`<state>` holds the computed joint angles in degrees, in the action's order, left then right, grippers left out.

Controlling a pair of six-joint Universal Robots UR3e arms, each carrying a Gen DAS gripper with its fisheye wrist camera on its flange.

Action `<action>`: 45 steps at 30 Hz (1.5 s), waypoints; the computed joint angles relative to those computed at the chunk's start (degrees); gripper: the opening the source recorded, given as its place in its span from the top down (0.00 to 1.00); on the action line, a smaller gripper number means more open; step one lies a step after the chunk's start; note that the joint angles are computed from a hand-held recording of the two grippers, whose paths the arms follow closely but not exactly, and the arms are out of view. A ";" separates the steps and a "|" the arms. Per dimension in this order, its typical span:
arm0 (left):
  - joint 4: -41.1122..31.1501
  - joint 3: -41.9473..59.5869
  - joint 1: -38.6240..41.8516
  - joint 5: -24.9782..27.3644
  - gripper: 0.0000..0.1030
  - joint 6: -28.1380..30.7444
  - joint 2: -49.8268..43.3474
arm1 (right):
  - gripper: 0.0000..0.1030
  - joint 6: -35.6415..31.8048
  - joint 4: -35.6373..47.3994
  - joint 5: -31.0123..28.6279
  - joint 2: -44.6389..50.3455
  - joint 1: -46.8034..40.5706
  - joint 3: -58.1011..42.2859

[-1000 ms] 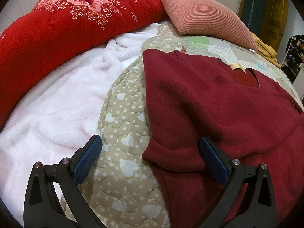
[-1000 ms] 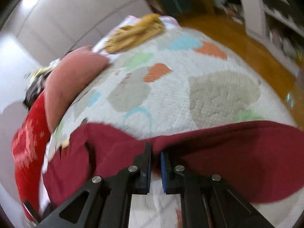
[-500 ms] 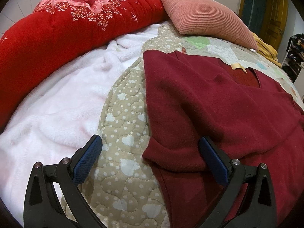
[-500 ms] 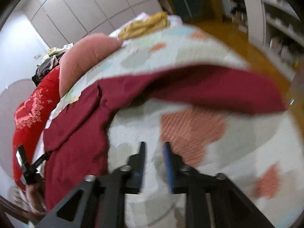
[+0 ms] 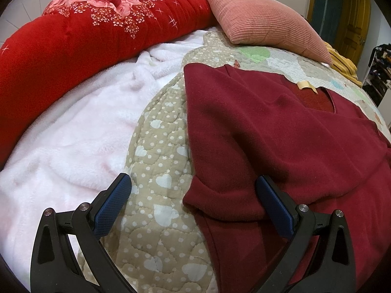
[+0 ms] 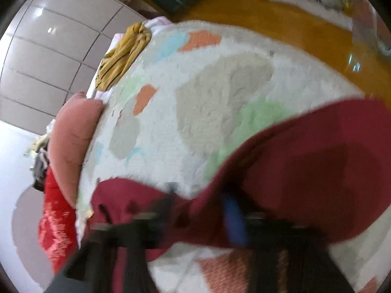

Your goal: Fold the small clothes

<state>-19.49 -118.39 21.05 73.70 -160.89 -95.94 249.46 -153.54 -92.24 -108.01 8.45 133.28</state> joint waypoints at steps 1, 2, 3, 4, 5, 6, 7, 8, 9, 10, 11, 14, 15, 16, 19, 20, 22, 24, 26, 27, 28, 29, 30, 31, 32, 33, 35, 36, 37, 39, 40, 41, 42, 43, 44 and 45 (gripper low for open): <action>0.13 -0.04 -0.10 0.10 0.01 -0.08 -0.05 | 0.90 -1.97 0.53 -1.82 -1.16 1.00 -0.91; 0.20 -0.04 -0.12 0.12 0.01 -0.09 -0.08 | 0.90 -2.55 0.36 -4.32 -1.98 2.75 -1.50; 0.19 0.01 -0.13 0.13 0.01 -0.10 -0.13 | 0.90 -3.29 0.83 -8.32 -2.80 5.65 -2.79; 0.19 0.01 -0.13 0.13 0.01 -0.10 -0.13 | 0.90 -3.71 1.94 -12.24 -3.68 8.83 -4.11; 0.19 0.01 -0.13 0.13 0.01 -0.10 -0.13 | 0.90 -3.46 2.23 -16.44 -4.57 12.76 -4.64; 0.19 0.04 -0.11 0.13 0.01 -0.08 -0.15 | 0.90 -2.78 2.37 -19.19 -5.09 15.91 -4.66; 0.19 0.00 -0.12 0.12 0.01 -0.09 -0.12 | 0.90 -1.29 3.25 -22.53 -5.11 20.46 -4.58; 0.26 -0.07 -0.08 0.14 0.01 -0.05 -0.09 | 0.90 0.64 4.76 -24.35 -4.83 23.45 -4.04; 0.26 -0.07 -0.08 0.14 0.01 -0.05 -0.09 | 0.90 4.26 8.88 -25.44 -4.31 27.01 -4.22; 0.27 -0.03 -0.02 0.11 0.01 -0.02 -0.13 | 0.90 7.10 12.23 -24.73 -3.49 29.36 -4.50; 0.25 -0.08 -0.06 0.12 0.01 -0.04 -0.09 | 0.90 9.10 13.88 -21.96 -3.22 30.89 -3.42; 0.23 -0.09 -0.07 0.11 0.01 -0.04 -0.06 | 0.90 17.46 10.79 -21.89 -3.26 38.79 1.29; 0.23 -0.09 -0.07 0.11 0.01 -0.04 -0.06 | 0.90 20.85 12.98 -23.84 -4.16 41.59 0.75; 0.29 -0.03 -0.09 0.19 0.01 -0.02 -0.13 | 0.88 24.23 17.15 -25.56 -5.40 43.89 -0.73; 0.24 -0.10 -0.07 0.10 0.01 -0.05 -0.06 | 0.67 32.41 31.94 -32.97 -8.67 49.77 -6.69; 0.24 -0.10 -0.07 0.10 0.01 -0.05 -0.06 | 0.53 34.72 35.25 -34.29 -10.08 50.35 -7.69; 0.26 -0.10 -0.10 0.14 0.01 -0.05 -0.07 | 0.44 40.48 35.32 -37.93 -12.53 51.74 -5.94; 0.23 -0.04 -0.05 0.11 0.01 0.00 -0.13 | 0.38 43.52 31.80 -38.65 -14.83 50.97 -2.66; 0.26 -0.10 -0.12 0.14 0.01 -0.07 -0.09 | 0.37 45.69 36.05 -35.76 -15.96 47.80 -2.70; 0.25 -0.06 -0.12 0.15 0.01 -0.06 -0.12 | 0.37 48.73 42.03 -35.89 -16.06 47.60 -4.34; 0.32 -0.11 -0.15 0.19 0.01 -0.08 -0.10 | 0.37 53.69 49.02 -37.97 -14.71 48.92 -6.78; 0.34 -0.08 -0.19 0.25 0.01 -0.08 -0.14 | 0.37 57.40 54.96 -39.13 -13.53 49.73 -9.19; 0.47 -0.18 -0.29 0.43 0.01 -0.15 -0.10 | 0.37 60.25 59.26 -39.96 -12.94 49.99 -10.46; 0.54 -0.11 -0.42 0.63 0.01 -0.24 -0.19 | 0.37 59.95 59.17 -40.05 -13.95 48.94 -9.34; 0.59 0.01 -0.53 0.81 0.01 -0.26 -0.33 | 0.37 56.45 55.82 -39.15 -17.36 47.31 -5.82; 0.63 0.07 -0.52 0.84 0.01 -0.25 -0.38 | 0.38 48.74 48.89 -36.61 -20.70 43.28 -1.47; 0.52 0.13 -0.54 0.84 0.01 -0.30 -0.33 | 0.56 35.12 40.11 -31.49 -22.60 35.46 3.23; 0.32 0.14 -0.30 0.53 0.01 -0.20 -0.16 | 0.65 32.89 41.39 -31.46 -20.90 34.65 1.98; 0.43 -0.11 0.13 -0.15 0.01 -0.16 0.12 | 0.88 29.91 42.14 -31.56 -18.77 33.13 0.36; 0.54 -1.05 1.65 -2.44 0.01 -0.27 1.56 | 0.89 23.27 41.56 -30.95 -19.95 29.40 -0.90; 0.23 -1.49 2.66 -3.81 0.01 -0.21 2.50 | 0.89 21.33 43.80 -32.51 -19.81 28.56 -3.98; -0.69 -1.70 4.11 -5.85 0.01 -0.18 3.71 | 0.89 20.28 46.66 -34.07 -20.23 28.21 -5.98; -1.30 -1.76 4.93 -6.95 0.01 -0.16 4.41 | 0.89 18.57 50.35 -36.84 -19.28 28.13 -10.37; -1.82 -1.64 5.27 -7.41 0.01 -0.24 4.96 | 0.90 16.04 53.43 -39.60 -17.33 27.63 -16.07; -1.87 -1.74 5.71 -7.77 0.01 -0.05 5.44 | 0.90 15.26 54.97 -41.60 -15.34 28.17 -19.70; -1.78 -1.81 5.62 -7.57 0.01 -0.03 5.67 | 0.90 12.74 56.78 -43.91 -12.32 27.91 -25.60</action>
<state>-21.26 -120.20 26.68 66.13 -160.92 -90.27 262.20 -96.75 -136.15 -120.34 36.35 107.69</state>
